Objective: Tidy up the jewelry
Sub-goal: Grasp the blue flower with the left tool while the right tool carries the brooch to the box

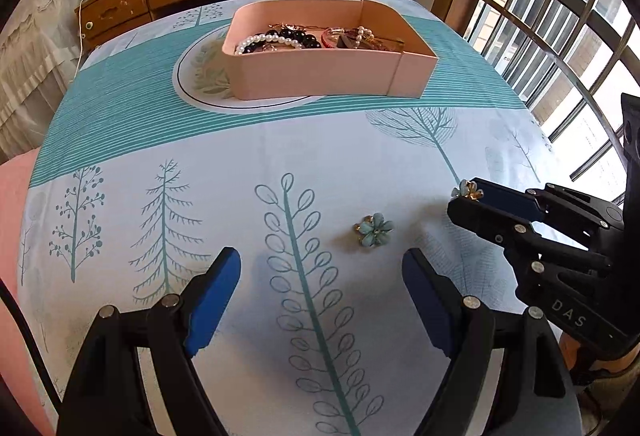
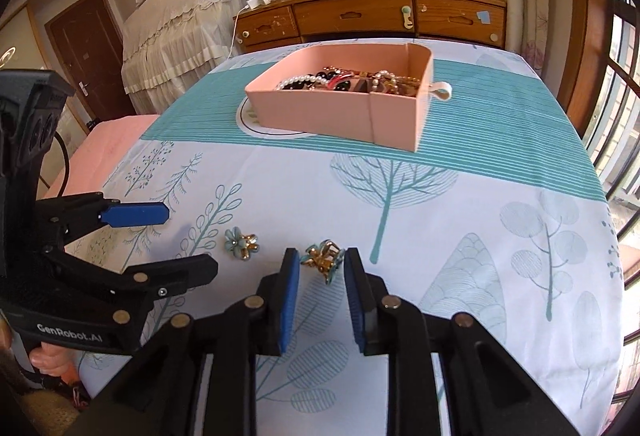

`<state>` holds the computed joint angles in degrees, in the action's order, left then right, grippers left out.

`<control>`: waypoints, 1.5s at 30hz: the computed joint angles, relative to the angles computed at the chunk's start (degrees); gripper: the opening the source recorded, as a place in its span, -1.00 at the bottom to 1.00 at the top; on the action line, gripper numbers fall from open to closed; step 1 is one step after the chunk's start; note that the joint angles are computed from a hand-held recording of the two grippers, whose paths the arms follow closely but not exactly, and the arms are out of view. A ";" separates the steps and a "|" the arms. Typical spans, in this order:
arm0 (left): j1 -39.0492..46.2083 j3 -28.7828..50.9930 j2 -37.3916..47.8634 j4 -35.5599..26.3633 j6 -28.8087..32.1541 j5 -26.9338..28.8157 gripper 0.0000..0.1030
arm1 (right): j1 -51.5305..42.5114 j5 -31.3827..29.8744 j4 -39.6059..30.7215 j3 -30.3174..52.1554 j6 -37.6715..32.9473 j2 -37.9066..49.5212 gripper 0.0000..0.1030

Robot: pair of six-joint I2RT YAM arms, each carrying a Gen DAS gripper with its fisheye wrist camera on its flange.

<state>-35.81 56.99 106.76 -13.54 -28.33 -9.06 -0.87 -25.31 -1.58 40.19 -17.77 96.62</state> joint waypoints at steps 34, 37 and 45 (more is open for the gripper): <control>4.04 13.89 -2.85 -13.17 2.80 -1.87 -0.66 | -2.45 -4.50 -8.37 6.53 0.17 -9.80 -0.55; 6.14 20.79 -3.05 -18.15 5.11 -2.64 -0.66 | -2.43 -5.55 -12.41 13.13 2.06 -9.86 -0.55; 12.06 43.09 6.21 -27.69 6.48 -3.62 -0.66 | -0.43 -3.80 -17.51 32.89 9.26 -0.98 -0.55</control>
